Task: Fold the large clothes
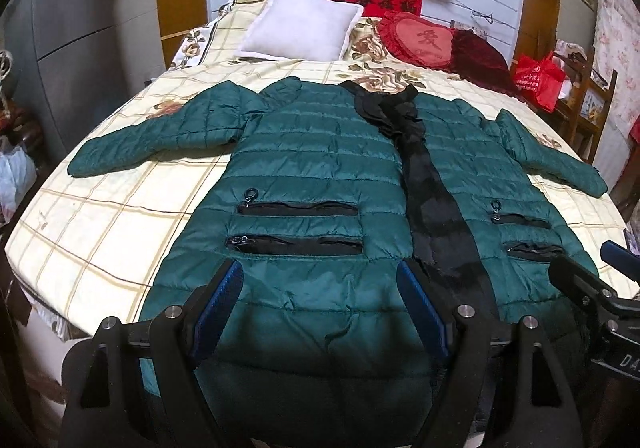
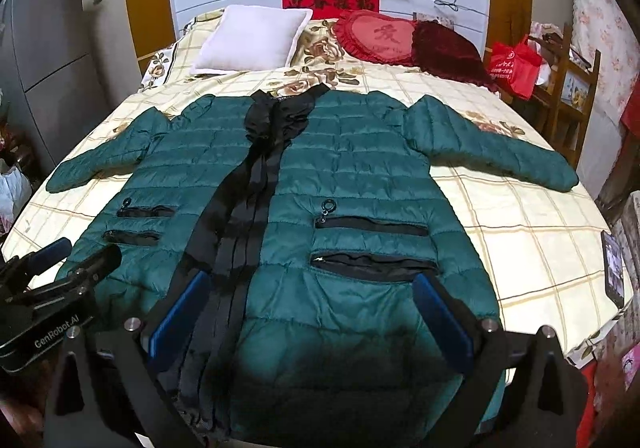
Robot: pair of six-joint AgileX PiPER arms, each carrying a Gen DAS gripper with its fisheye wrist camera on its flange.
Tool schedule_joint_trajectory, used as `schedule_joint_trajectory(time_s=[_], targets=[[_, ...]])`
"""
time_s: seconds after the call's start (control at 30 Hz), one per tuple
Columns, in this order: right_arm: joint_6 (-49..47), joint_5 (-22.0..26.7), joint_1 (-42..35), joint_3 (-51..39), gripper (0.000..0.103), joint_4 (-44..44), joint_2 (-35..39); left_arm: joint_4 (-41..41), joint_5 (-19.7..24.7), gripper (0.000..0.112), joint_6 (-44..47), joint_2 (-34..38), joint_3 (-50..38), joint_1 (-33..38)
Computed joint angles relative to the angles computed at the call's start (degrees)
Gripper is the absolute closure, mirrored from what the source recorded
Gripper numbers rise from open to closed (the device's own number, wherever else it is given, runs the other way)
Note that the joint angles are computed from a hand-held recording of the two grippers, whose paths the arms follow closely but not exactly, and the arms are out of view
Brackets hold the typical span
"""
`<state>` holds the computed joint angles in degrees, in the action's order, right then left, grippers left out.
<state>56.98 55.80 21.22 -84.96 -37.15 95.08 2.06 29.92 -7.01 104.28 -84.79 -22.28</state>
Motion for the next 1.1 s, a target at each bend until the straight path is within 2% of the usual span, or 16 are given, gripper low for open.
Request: schedule_joint_trajectory(time_s=[1.1], targets=[[-2.6, -0.1, -1.4, -2.4, 0.0, 3.2, 2.2, -1.4, 0.2, 0.048, 0.5, 0.1, 0.2, 0.2]])
